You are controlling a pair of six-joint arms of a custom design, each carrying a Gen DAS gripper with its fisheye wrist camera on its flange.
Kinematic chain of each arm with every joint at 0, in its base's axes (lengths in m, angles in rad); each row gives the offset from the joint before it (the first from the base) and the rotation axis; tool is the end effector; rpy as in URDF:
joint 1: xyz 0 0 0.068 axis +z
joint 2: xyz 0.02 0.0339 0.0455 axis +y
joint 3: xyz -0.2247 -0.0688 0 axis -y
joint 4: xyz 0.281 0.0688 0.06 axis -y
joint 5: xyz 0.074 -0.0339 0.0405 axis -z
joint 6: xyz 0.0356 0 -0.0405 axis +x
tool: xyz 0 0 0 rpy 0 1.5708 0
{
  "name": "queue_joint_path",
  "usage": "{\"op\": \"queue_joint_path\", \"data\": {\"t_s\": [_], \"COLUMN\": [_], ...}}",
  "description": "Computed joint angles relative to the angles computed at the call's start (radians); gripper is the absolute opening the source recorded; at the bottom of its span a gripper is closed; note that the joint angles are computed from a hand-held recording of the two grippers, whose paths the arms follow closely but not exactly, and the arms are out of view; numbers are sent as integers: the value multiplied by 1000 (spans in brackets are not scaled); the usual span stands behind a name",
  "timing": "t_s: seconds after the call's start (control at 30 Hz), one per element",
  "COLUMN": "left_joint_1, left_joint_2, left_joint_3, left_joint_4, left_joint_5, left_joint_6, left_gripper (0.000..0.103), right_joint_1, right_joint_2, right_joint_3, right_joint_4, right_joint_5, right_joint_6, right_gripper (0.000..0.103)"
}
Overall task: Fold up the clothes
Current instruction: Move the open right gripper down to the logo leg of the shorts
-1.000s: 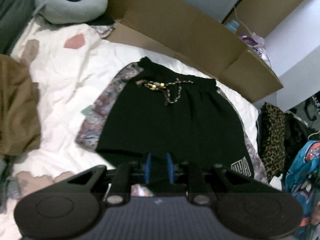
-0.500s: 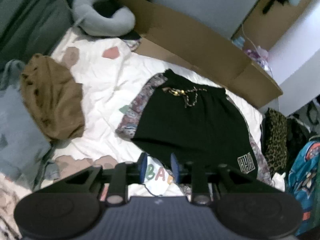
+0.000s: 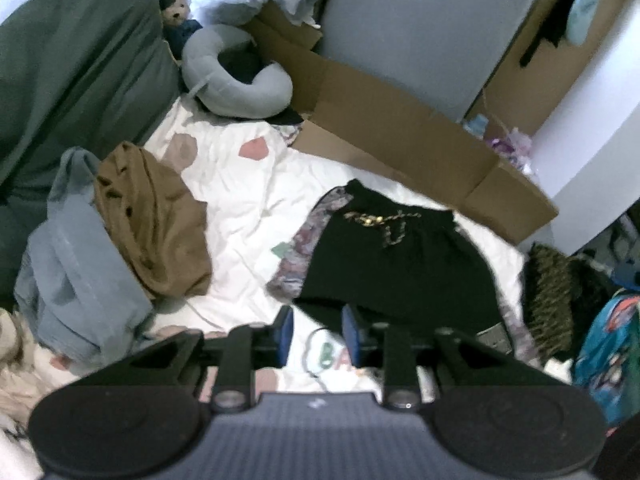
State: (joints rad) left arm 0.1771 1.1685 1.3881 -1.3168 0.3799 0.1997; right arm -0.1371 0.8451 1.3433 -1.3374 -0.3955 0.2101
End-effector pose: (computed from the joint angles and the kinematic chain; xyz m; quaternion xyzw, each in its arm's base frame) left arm 0.2406 0.0296 0.3448 0.0551 0.9540 -0.1371 0.2607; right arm 0.1608 -0.0083 0.3891 0.0889 0.9140 0.1961 0.3438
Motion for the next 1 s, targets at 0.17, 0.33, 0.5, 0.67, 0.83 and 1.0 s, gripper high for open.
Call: {"op": "queue_joint_path", "data": {"t_s": [0.17, 0.33, 0.5, 0.67, 0.83, 1.0], "left_joint_1": [18, 19, -1, -29, -55, -92], "left_joint_2": [-64, -187, -189, -53, 35, 111], "left_joint_3": [-171, -385, -535, -583, -580, -610], "left_joint_4": [116, 256, 399, 557, 604, 695], "left_joint_5": [-18, -15, -30, -42, -68, -109], "left_joint_6": [-3, -15, -28, -60, -100, -103], "left_gripper": [28, 28, 28, 28, 33, 31], "right_joint_1": [212, 392, 589, 650, 592, 625], "right_joint_2": [-152, -267, -189, -133, -114, -189], "right_joint_3": [-255, -460, -527, -601, -693, -852], "right_joint_4": [93, 171, 148, 254, 293, 371], "right_joint_5": [212, 388, 624, 633, 552, 513], "right_joint_6": [139, 303, 672, 592, 604, 673], "right_gripper": [46, 46, 47, 49, 50, 52]}}
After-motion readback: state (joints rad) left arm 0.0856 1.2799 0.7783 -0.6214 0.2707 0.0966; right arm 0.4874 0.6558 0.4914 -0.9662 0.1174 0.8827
